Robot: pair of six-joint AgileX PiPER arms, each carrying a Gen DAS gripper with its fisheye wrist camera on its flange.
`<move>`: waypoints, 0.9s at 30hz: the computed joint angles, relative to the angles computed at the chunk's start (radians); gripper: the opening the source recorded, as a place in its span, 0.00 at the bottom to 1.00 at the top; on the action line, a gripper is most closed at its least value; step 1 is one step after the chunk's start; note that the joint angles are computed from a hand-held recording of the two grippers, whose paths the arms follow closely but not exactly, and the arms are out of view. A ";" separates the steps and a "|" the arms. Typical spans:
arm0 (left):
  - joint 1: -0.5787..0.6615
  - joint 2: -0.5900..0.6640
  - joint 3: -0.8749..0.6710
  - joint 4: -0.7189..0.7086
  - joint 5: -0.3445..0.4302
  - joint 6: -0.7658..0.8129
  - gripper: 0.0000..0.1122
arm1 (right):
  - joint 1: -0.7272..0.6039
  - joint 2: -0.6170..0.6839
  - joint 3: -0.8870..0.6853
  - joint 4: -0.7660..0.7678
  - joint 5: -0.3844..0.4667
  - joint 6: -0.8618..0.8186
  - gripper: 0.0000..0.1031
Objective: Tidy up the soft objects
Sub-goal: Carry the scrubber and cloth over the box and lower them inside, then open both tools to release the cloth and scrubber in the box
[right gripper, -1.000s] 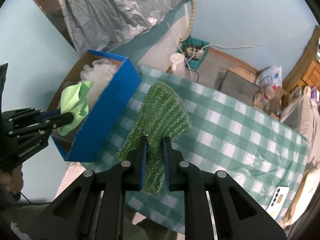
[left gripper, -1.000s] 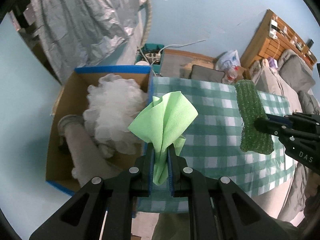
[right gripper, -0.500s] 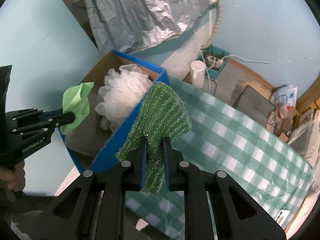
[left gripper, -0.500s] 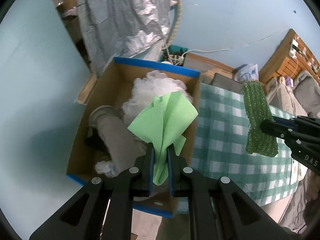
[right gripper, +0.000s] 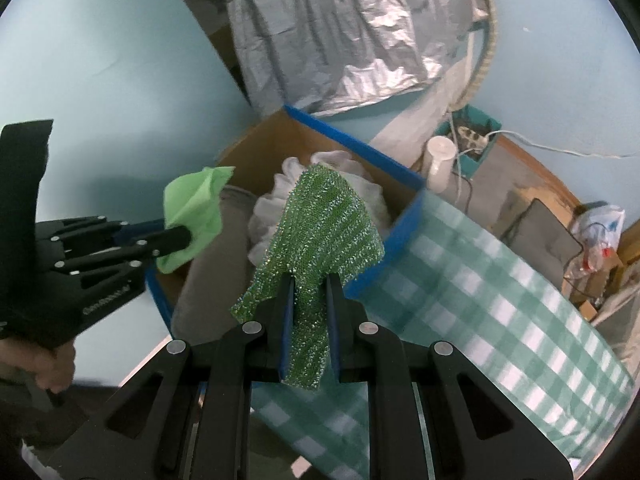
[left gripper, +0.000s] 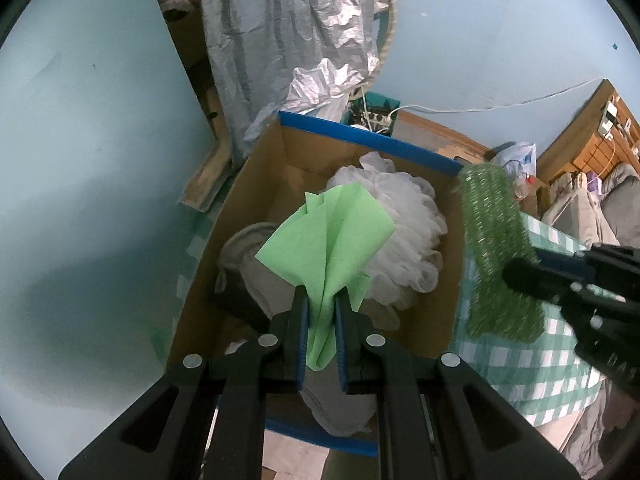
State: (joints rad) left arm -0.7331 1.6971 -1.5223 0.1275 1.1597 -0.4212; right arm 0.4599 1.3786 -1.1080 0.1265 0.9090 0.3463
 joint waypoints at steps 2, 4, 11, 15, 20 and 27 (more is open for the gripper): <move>0.023 0.015 -0.005 -0.012 -0.004 0.016 0.11 | 0.008 0.032 -0.017 0.014 -0.012 -0.004 0.13; 0.041 0.029 -0.011 -0.021 -0.011 0.034 0.11 | 0.021 0.057 -0.029 0.021 -0.024 0.000 0.13; 0.083 0.065 -0.018 -0.046 -0.026 0.097 0.11 | 0.057 0.144 -0.070 0.022 -0.055 0.016 0.13; 0.100 0.082 -0.015 -0.065 -0.029 0.135 0.11 | 0.061 0.190 -0.087 0.026 -0.063 0.017 0.13; 0.117 0.094 -0.008 -0.084 -0.028 0.157 0.20 | 0.064 0.224 -0.101 0.047 -0.059 0.016 0.21; 0.113 0.062 0.016 -0.065 -0.043 0.176 0.26 | 0.103 0.215 -0.110 -0.014 -0.047 0.084 0.36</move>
